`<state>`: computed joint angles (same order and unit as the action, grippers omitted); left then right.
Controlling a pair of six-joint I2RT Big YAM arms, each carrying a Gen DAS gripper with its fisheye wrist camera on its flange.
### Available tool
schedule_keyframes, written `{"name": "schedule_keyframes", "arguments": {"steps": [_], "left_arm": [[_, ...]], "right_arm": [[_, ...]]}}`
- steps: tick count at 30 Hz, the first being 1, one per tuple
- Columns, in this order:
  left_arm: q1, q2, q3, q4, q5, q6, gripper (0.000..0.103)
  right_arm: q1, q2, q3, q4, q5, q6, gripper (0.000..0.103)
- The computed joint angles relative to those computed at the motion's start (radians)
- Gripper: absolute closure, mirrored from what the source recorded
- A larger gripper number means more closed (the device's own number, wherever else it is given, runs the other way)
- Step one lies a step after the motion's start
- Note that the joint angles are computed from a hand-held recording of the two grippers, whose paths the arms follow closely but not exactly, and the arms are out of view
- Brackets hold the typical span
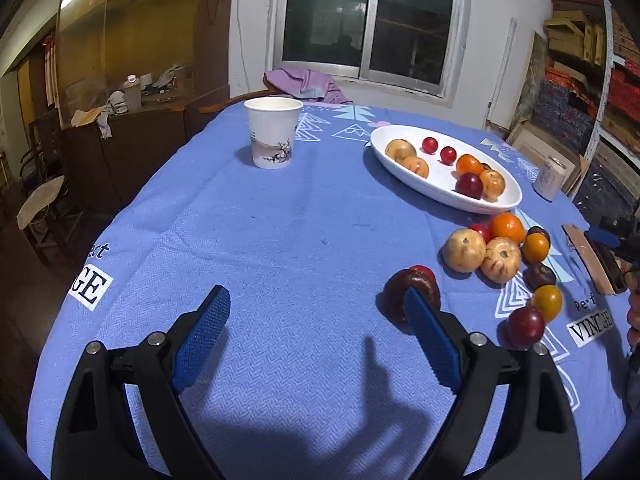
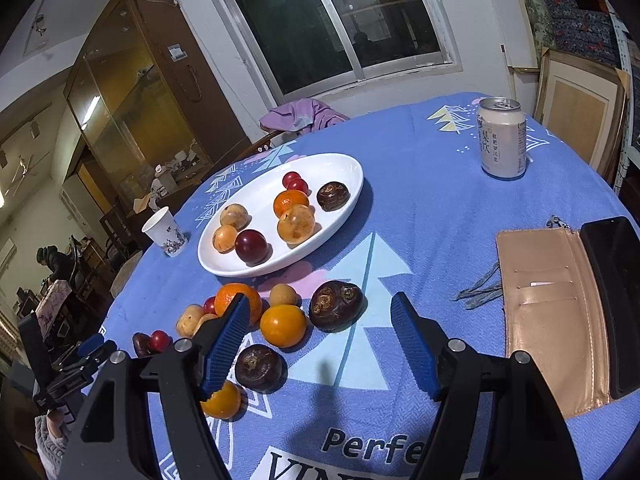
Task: Organize fruits
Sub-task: 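Move the left tool to a dark brown round fruit and grasp it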
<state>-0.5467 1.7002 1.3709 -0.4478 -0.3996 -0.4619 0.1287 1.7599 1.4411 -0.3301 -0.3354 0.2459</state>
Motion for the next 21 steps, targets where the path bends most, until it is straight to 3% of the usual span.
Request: {"name": "schedule_keyframes", "arguments": {"steps": [7,10,14,18,21], "left_arm": [[-0.057,0.066,0.088,-0.059,-0.031,0.168,0.016],[-0.069,0.106,0.141,-0.099,-0.043,0.201,0.016],[-0.054,0.15,0.199,-0.168,-0.043,0.168,0.016],[-0.029,0.087,0.122,-0.123,-0.079,0.1,0.016],[-0.002,0.044,0.069,-0.103,-0.055,0.063,0.016]], "right_arm": [[0.002,0.004,0.006,-0.012,0.005,-0.008,0.029],[0.004,0.003,0.006,-0.014,0.004,-0.013,0.029],[0.004,0.002,0.005,-0.012,0.003,-0.012,0.029],[0.0,0.002,0.004,-0.007,-0.005,-0.001,0.029],[0.002,0.0,0.003,-0.007,-0.008,-0.009,0.029]]}}
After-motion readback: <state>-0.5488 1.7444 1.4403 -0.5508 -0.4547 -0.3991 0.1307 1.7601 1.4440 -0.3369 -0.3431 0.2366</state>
